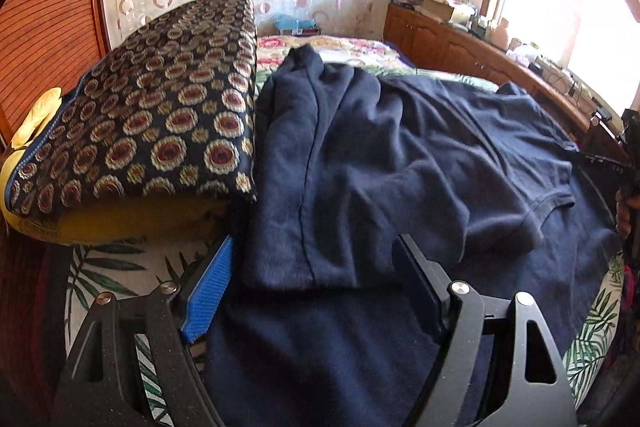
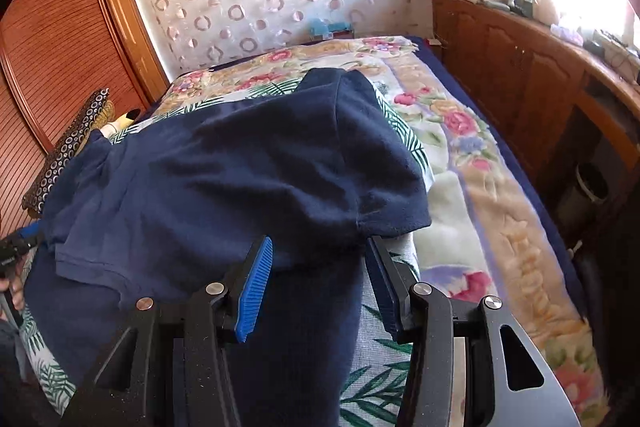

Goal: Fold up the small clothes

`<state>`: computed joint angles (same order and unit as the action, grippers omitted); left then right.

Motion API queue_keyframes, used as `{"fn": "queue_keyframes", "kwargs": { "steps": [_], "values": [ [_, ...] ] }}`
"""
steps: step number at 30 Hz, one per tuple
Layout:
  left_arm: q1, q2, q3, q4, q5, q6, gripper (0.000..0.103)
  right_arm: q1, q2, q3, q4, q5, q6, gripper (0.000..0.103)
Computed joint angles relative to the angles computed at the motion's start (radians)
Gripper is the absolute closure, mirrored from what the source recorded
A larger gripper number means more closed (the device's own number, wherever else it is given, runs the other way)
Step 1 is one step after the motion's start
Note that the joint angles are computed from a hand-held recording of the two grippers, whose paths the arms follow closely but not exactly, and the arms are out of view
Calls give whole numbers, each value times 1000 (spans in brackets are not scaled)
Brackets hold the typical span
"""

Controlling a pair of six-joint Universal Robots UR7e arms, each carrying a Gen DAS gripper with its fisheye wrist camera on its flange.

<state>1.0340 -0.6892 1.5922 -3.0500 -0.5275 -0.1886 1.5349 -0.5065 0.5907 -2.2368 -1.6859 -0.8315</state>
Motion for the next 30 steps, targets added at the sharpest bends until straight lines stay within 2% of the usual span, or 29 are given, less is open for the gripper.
{"fn": "queue_keyframes", "kwargs": {
  "steps": [5,8,11,13,15,16,17,23,24,27,29,30],
  "values": [
    [10,5,-30,113,-1,-56,23,7,43,-62,47,-41,35,53],
    [9,16,-55,182,27,-80,22,17,75,-112,52,-71,36,53],
    [9,23,-69,222,34,-85,15,26,111,-171,70,-79,25,53],
    [9,26,-74,232,35,-85,15,32,131,-198,61,-88,10,53],
    [10,24,-75,235,32,-90,14,34,148,-226,70,-74,0,58],
    [13,28,-83,243,30,-98,12,37,155,-236,68,-76,-7,68],
    [14,23,-79,243,22,-103,11,39,155,-228,47,-78,-16,72],
    [12,17,-63,224,20,-95,11,37,165,-216,24,-98,-35,73],
    [10,13,-52,202,21,-90,12,35,155,-189,-4,-94,-47,73],
    [2,-12,1,119,22,-90,24,36,152,-176,-20,-96,-55,73],
    [3,-31,30,69,4,-95,39,35,153,-178,-19,-95,-55,73],
    [5,-38,40,50,-5,-99,42,34,153,-176,-19,-93,-53,73]
  ]
}}
